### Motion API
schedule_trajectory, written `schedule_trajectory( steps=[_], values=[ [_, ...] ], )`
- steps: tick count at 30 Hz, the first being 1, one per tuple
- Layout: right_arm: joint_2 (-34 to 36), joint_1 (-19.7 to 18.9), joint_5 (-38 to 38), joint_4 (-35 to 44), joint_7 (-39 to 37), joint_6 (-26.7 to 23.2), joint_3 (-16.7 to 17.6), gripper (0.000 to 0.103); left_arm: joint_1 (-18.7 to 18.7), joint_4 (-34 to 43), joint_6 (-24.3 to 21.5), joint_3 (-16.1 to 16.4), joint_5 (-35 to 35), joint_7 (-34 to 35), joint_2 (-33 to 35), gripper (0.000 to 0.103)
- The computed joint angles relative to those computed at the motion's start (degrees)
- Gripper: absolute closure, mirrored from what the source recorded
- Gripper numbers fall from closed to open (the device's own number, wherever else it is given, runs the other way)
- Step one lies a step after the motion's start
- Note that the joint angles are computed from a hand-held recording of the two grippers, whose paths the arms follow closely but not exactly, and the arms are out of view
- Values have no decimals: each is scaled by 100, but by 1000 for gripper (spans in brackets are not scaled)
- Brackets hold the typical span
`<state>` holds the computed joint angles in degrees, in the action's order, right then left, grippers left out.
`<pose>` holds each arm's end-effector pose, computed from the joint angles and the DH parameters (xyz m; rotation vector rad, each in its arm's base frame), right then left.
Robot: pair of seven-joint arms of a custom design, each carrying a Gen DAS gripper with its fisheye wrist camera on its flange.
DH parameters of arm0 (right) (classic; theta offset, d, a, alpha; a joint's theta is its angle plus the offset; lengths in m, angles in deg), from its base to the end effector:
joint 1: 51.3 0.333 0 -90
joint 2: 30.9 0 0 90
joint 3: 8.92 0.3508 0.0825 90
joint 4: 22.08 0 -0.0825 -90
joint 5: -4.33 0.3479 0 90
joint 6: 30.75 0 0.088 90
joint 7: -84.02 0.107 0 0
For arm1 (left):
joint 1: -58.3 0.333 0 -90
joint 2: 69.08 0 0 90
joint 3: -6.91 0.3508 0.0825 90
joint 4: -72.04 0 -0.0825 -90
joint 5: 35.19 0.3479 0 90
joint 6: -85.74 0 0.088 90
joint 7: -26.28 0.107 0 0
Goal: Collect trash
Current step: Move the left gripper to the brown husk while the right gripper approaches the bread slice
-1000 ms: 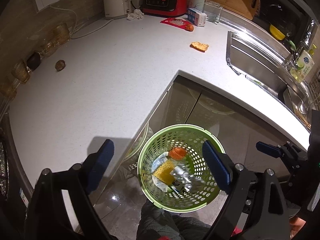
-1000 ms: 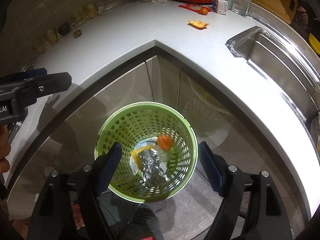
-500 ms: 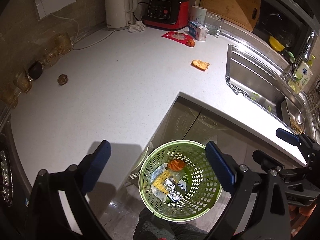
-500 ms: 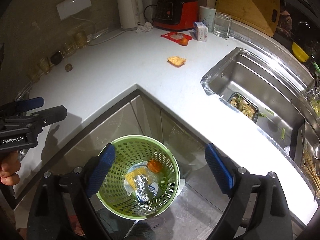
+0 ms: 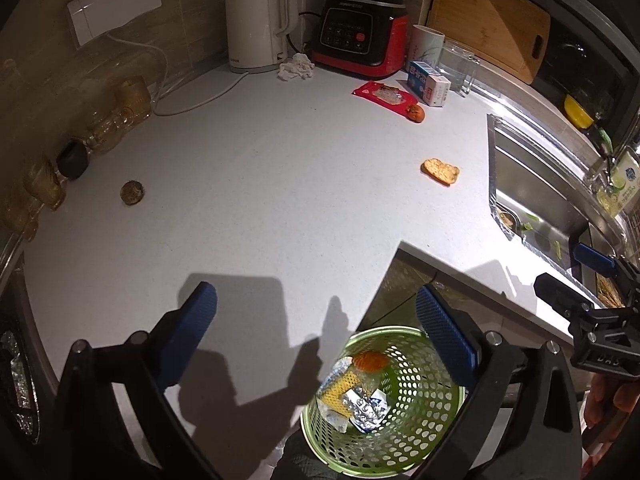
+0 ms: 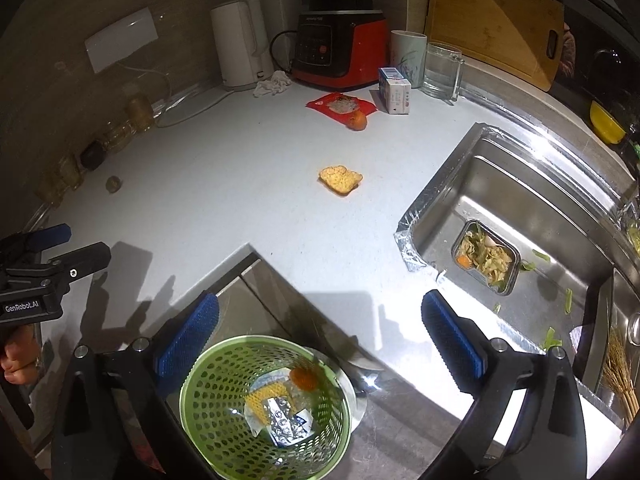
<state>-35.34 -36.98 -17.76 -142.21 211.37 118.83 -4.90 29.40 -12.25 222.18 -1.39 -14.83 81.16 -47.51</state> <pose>0.5063 0.1777 0.5713 -1.7909 1.8933 -0.6088 0.5652 -0.4003 0.5684 -1.7207 2.1100 -0.6839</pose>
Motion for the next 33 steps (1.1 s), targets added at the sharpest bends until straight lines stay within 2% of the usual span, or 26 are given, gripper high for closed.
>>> schedule_trajectory(
  steps=[7,12,21,24,33],
  values=[
    [708,-81,126,709,-212,-33,-129,3,225,401,-188,248,-85,-194,357,8],
    [1193,-116,237,1208,-332,-73,-206,3,377,602,-319,491,95,-464,568,8],
    [1973,-100,326,2069,-516,-258,-316,3,781,1090,-279,730,19,-786,1113,8],
    [2209,-84,343,2352,-538,-379,-350,3,848,1395,-336,807,-4,-808,1360,8],
    [2687,-62,411,2900,-594,-579,-422,3,907,2605,-886,943,-111,-682,2180,8]
  ],
)
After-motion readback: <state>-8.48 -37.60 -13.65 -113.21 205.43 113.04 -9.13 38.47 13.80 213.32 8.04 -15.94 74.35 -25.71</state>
